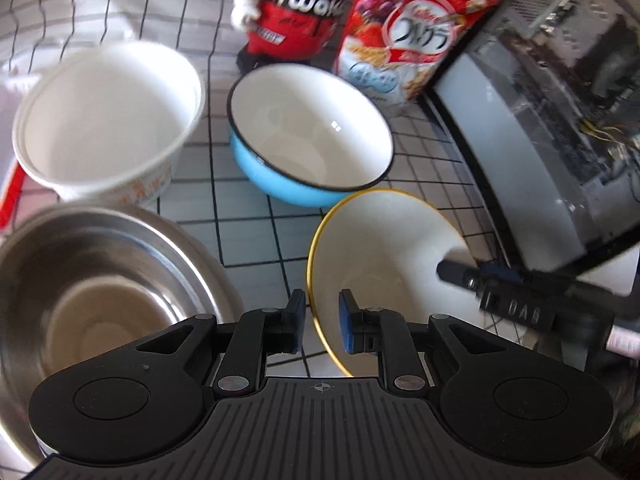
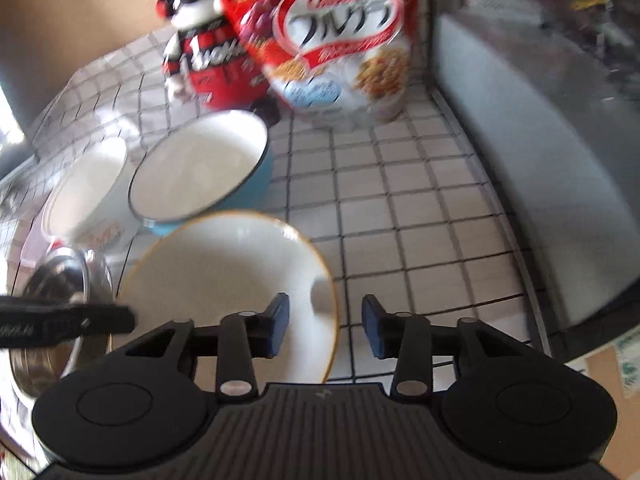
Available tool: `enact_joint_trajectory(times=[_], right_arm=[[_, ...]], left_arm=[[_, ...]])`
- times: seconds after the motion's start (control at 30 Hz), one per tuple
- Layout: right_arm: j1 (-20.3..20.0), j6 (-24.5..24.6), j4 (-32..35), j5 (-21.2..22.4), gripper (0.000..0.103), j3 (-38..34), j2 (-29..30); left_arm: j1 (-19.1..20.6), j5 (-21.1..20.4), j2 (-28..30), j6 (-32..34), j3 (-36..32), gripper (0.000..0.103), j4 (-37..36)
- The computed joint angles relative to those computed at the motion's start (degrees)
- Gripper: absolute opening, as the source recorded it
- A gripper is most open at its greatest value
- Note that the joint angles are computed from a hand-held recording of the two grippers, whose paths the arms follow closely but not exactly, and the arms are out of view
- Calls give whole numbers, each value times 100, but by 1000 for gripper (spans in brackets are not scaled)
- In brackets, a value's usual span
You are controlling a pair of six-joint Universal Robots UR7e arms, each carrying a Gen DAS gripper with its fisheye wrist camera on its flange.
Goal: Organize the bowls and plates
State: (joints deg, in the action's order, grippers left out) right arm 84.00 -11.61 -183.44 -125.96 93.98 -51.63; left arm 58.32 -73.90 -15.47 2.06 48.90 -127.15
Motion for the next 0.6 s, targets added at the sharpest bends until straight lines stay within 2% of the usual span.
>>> enact_joint_trajectory(times=[0.13,0.2,0.27,0.3,0.33,0.4,0.43,0.5,0.6], right_arm=[[233,-75,-253,-412,47,-218,121],[354,-70,-135,-588,49,-470,213],[426,0,123,-641,50,-777,288],[452,25,256,-617,56,-933,317],[479,-9,317,-582,68,-1076,359],[527,-419,109,-453,83,-1313,499],[537,-703,-130,-317,88,-1386,572],[572,-991,-287,-242,91,-1574,710],[630,-1356,-128,-429,92,-2008,982]], left_arm=[[13,-127,-210,376,179,20,-433],[33,-281,-254,613,252,20,-937],[56,-420,-228,580,216,20,-1412],[86,-561,-199,461,140,20,-1547],[120,-733,-156,345,26,20,-1608],[154,-979,-65,340,-159,20,-1735],[140,-942,-36,396,-177,20,-1901],[91,-686,39,321,-241,19,-2109],[90,-648,132,216,-430,16,-1986]])
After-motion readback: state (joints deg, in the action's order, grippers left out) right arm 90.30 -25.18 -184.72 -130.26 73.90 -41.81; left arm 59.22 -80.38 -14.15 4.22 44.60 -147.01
